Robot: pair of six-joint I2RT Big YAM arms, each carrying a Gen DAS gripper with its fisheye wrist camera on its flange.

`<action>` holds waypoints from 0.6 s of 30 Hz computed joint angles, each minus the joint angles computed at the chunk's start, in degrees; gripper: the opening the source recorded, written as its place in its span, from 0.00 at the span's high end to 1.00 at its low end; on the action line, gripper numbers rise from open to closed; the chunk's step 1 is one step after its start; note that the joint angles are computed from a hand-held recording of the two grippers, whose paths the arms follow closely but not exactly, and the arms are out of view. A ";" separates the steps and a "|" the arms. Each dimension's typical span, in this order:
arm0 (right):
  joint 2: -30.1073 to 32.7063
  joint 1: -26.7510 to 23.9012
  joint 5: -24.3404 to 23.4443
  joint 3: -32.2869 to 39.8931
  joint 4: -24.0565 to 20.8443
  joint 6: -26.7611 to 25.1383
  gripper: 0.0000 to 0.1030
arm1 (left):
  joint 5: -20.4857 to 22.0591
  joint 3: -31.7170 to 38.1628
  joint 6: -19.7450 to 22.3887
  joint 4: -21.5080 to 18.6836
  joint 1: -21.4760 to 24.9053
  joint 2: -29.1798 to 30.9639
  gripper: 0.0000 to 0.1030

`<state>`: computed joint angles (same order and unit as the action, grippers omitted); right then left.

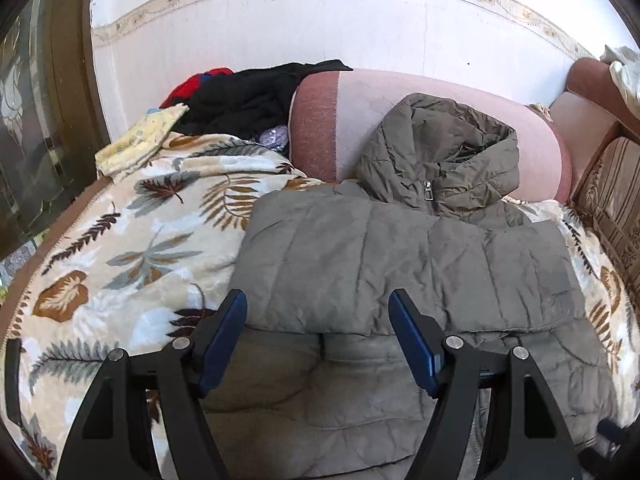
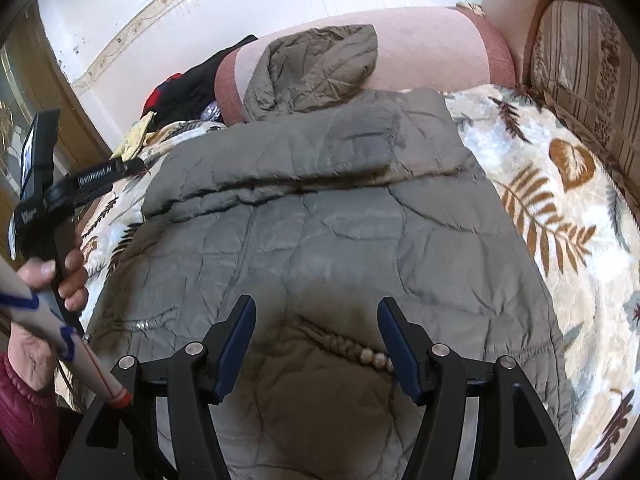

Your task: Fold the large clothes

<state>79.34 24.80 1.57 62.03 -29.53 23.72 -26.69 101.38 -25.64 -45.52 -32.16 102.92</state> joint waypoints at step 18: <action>3.38 -2.10 -3.19 13.11 -5.55 -4.98 0.31 | 0.95 -0.58 0.37 0.40 1.38 -0.22 0.30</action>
